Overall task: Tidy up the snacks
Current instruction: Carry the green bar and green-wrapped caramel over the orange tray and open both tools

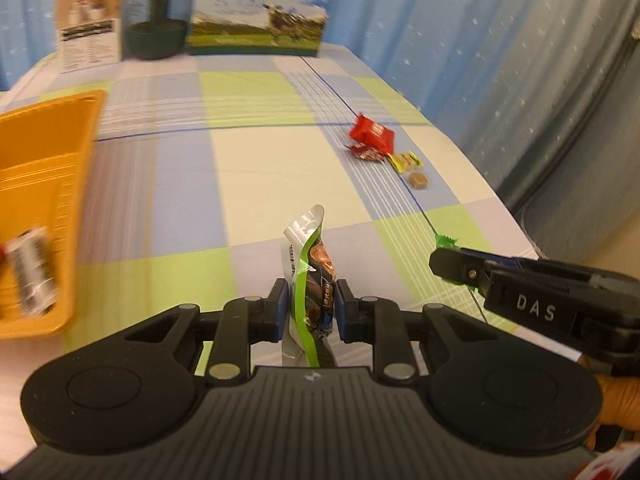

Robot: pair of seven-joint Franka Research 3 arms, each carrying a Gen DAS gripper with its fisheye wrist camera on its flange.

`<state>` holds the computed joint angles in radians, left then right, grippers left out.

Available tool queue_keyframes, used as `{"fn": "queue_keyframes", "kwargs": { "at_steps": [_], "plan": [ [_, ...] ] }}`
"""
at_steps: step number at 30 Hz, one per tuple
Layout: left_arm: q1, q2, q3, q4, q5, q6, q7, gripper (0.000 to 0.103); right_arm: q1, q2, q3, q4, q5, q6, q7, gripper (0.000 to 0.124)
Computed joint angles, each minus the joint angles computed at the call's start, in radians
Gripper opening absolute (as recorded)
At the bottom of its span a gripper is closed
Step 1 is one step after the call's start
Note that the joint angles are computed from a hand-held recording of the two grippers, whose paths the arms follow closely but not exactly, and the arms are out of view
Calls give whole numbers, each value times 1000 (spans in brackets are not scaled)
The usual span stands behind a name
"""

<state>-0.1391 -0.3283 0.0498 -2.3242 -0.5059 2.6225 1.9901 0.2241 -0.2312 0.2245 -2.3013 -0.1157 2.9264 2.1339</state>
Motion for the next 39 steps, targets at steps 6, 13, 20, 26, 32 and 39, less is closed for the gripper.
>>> {"fn": "queue_keyframes", "kwargs": {
  "at_steps": [6,13,20,26,32,39],
  "plan": [
    [28,-106,10,-53,56,2,-73,22,23,-40,29,6,-11,-22,-10,21],
    [30,-208,52,-99,125,-10,-124,22,60,-48,51,37,-3,-30,-37,21],
    [53,-280,92,-122,187,-21,-164,22,92,-22,65,86,-9,-29,-61,21],
    [88,-308,116,-126,234,-27,-197,22,125,19,61,136,-14,-32,-86,21],
    [98,-317,141,-122,251,-25,-201,22,149,55,58,181,-38,-38,-85,21],
    [110,-313,159,-111,254,-16,-201,22,183,91,42,224,-50,-49,-93,21]
  ]
}}
